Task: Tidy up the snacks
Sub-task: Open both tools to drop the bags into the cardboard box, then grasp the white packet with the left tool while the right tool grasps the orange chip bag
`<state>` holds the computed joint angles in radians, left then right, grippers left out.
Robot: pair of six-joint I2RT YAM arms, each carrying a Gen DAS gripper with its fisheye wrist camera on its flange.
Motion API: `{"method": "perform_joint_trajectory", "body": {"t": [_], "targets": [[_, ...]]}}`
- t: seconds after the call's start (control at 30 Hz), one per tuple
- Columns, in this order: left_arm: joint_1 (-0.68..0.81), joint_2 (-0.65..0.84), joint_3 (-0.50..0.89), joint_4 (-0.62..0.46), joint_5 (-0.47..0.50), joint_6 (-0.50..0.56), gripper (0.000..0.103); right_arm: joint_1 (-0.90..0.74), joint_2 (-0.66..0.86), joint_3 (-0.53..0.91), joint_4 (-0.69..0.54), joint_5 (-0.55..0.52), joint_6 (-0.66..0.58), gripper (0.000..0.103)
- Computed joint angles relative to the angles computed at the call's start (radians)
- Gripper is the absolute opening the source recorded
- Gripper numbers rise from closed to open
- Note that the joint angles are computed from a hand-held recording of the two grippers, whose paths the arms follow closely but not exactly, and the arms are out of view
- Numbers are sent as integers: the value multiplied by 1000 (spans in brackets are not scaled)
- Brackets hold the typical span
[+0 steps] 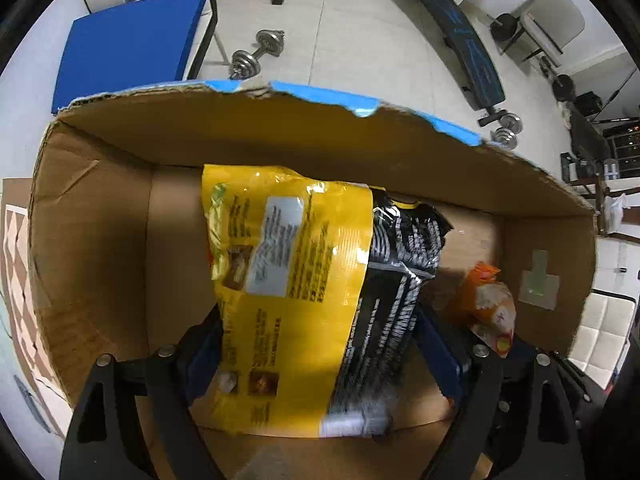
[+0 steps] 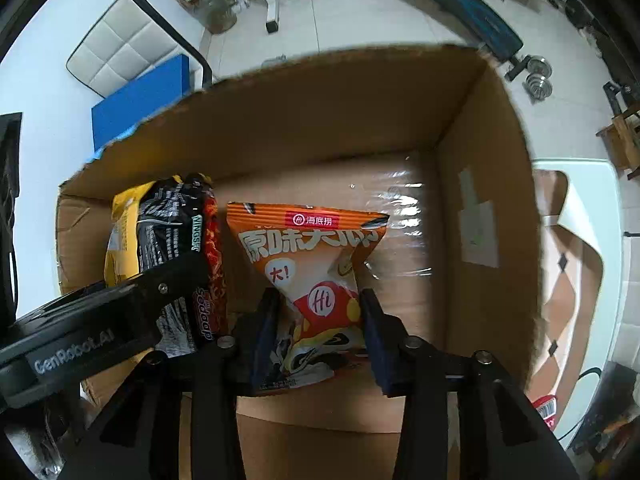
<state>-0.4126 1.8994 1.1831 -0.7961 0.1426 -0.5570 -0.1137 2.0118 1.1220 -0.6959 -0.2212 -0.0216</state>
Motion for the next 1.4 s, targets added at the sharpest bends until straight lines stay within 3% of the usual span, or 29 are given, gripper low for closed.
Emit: {"method": "perform_joint_trajectory", "body": {"t": [0.07, 0.1, 0.2, 0.4, 0.73, 1.03, 1.4], "targets": [[2, -22, -15, 10, -14, -5, 88, 7, 29, 21, -6, 4, -6, 65], [2, -35, -22, 16, -15, -5, 89, 10, 34, 24, -4, 4, -8, 81], [16, -59, -38, 22, -12, 7, 90, 29, 43, 32, -19, 4, -13, 87], [21, -132, -73, 25, -44, 34, 90, 72, -20, -13, -8, 64, 3, 91], [-38, -415, -221, 5, -166, 18, 90, 94, -358, -231, 17, 148, -17, 93], [-236, -682, -250, -165, -313, -136, 90, 71, -733, -356, -115, 167, -29, 93], [-516, -853, -205, -383, -459, -391, 90, -7, -1122, -394, -394, 116, -68, 94]]}}
